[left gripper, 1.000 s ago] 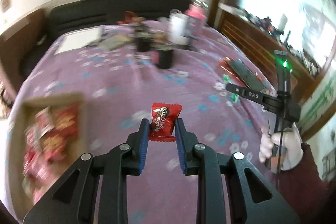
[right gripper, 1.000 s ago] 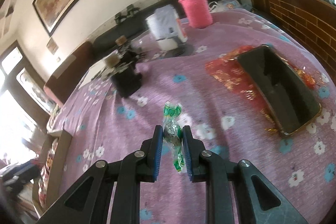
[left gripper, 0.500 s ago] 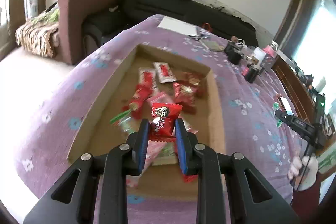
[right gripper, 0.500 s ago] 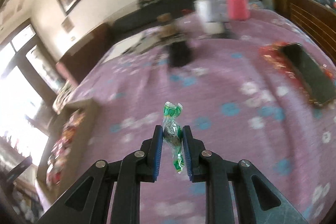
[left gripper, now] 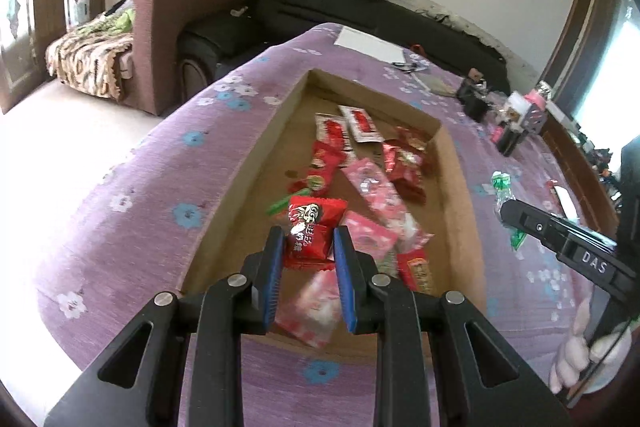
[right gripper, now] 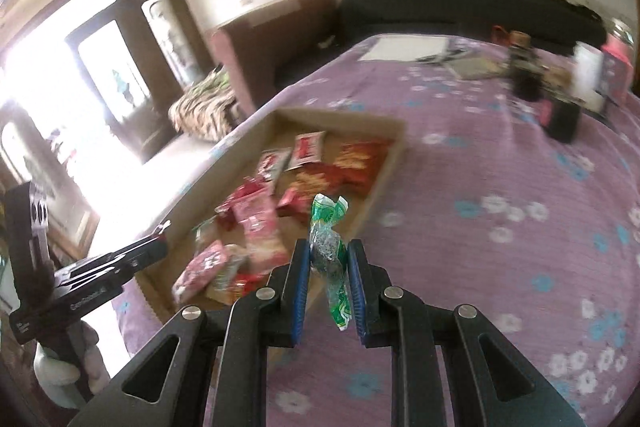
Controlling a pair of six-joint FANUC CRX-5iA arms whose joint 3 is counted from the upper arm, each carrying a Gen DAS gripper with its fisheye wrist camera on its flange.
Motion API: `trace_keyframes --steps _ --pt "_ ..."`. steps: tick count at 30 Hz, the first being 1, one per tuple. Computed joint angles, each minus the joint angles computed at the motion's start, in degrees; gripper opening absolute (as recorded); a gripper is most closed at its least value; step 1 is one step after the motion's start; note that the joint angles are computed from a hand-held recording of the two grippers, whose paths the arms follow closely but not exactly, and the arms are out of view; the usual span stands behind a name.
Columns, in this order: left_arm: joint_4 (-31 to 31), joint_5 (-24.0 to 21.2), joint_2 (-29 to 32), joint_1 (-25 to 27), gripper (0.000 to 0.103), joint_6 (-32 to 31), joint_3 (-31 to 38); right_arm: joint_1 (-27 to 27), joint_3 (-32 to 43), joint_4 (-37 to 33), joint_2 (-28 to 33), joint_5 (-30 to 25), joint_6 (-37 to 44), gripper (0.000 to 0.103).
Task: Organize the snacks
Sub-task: 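Carry both candies into the cardboard box and open both grippers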
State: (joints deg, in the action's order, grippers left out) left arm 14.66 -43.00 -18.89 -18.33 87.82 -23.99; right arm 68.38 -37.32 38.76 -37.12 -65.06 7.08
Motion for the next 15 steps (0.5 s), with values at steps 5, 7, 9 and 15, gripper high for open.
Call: trace_keyframes --steps 5,7,9,15 --pt "-3.3 -0.1 2.6 -0.2 0.022 0.9 2.1 -2.5 2.5 -2.2 5.9 2.9 3.4 0.019" --pt "-3.3 -0.3 3.7 -0.2 0.022 0.7 2.6 -3.4 3.2 -2.4 7.8 3.2 4.2 0.019" --pt "-3.4 -0.6 4.5 -0.2 0.022 0.6 2.9 -4.4 4.1 -2.7 9.7 3.2 5.0 0.019" --pt "-4.5 -0.9 6.3 -1.1 0.022 1.9 3.7 -7.4 5.5 -4.4 13.1 4.5 7.1 0.019"
